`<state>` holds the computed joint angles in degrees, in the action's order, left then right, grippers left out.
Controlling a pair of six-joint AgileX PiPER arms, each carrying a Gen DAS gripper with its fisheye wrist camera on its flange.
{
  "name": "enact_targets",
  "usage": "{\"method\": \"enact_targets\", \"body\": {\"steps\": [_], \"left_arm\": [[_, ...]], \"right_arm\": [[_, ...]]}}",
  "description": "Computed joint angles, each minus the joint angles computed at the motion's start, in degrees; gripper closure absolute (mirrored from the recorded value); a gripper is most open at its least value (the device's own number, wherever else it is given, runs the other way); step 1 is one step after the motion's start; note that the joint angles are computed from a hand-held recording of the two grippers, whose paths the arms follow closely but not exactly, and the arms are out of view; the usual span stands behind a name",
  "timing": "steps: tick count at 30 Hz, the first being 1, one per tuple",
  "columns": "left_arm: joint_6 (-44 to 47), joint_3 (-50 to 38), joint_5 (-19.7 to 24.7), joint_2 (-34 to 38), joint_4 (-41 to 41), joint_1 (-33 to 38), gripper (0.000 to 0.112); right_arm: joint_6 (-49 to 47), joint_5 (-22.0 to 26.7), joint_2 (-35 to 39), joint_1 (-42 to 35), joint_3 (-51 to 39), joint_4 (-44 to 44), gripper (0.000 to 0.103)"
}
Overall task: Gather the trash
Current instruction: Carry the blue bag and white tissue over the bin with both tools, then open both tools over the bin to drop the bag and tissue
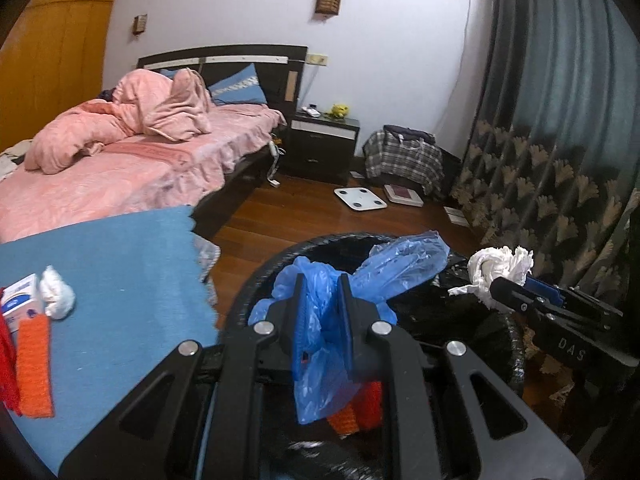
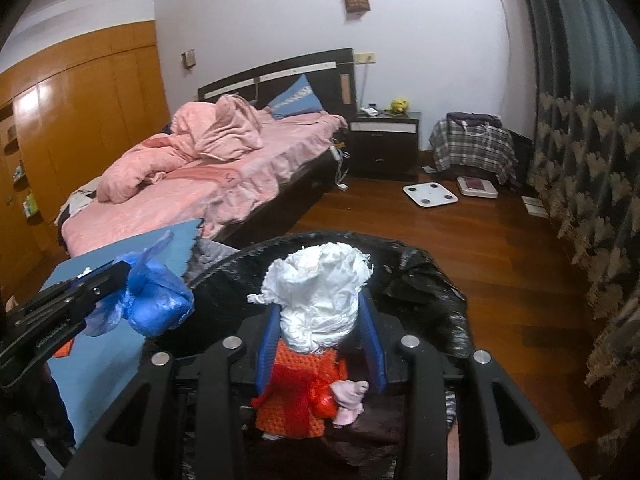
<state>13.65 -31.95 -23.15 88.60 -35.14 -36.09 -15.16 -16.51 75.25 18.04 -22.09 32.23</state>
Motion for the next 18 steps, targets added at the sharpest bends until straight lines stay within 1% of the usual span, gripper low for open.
{"method": "enact_targets", "body": {"steps": [2, 3, 4, 5, 6, 7, 8, 9, 10, 11, 12, 13, 16, 18], "left_arm": [[0.1, -1.2, 0.1, 1.4, -0.2, -0.8, 0.092], [-0.5, -1.4, -0.2, 2.0, 0.6, -1.0, 0.086], [-0.4, -1.6, -0.2, 2.3, 0.4, -1.3, 0.078], [-0.3, -1.4, -0.5, 2.5, 0.3, -1.4, 0.074], [0.1, -1.5, -0.6, 2.6, -0.1, -1.5, 0.068], [0.0, -1.2, -0.7, 2.4, -0.1, -1.5, 0.065], [0.1, -0.7, -0.8, 2.1, -0.3, -1.3, 0.063], [0.4, -0.1, -1.1, 1.7, -0.8, -1.1, 0.057], [1.3, 0.4, -1.3, 1.1, -1.9, -1.1, 0.051], [2.6, 1.2, -1.9, 0.2, -3.7, -1.0, 0.047], [2.9, 2.3, -2.5, -0.6, -4.6, -0.8, 0.041], [3.3, 2.9, -2.8, -1.3, -4.9, -0.2, 0.036], [7.9, 5.7, -4.0, -4.5, -9.3, 1.0, 0.026], [9.9, 8.0, -4.4, -6.9, -10.7, 2.5, 0.026]], "right_arm": [[0.8, 0.0, 0.0, -1.0, 0.5, -0.9, 0.063], [-0.3, 0.0, 0.1, -1.3, 0.6, 0.3, 0.06], [-0.4, -0.1, 0.3, -1.6, 0.5, 0.4, 0.06], [0.0, -0.1, 0.5, -2.0, 0.6, 0.1, 0.059], [0.2, -0.1, 0.8, -2.3, 0.6, -0.3, 0.054], [-0.3, -0.3, 0.9, -2.4, 0.6, 0.2, 0.047], [-1.3, -0.8, 0.8, -2.0, 0.8, 1.5, 0.043], [-1.1, -0.9, 0.9, -2.2, 0.7, 1.2, 0.037], [-2.9, -1.3, 0.9, -1.6, 0.8, 3.3, 0.028], [-4.7, -1.8, 1.0, -0.9, 0.6, 5.6, 0.021], [-8.0, -2.6, 0.9, 0.5, 0.5, 9.6, 0.008], [-9.4, -3.2, 0.8, 1.5, 0.5, 11.5, 0.006], [-11.8, -3.0, 1.1, 4.0, -0.4, 14.4, 0.006], [-13.1, -3.3, 1.1, 5.8, -0.9, 16.1, 0.006]]}}
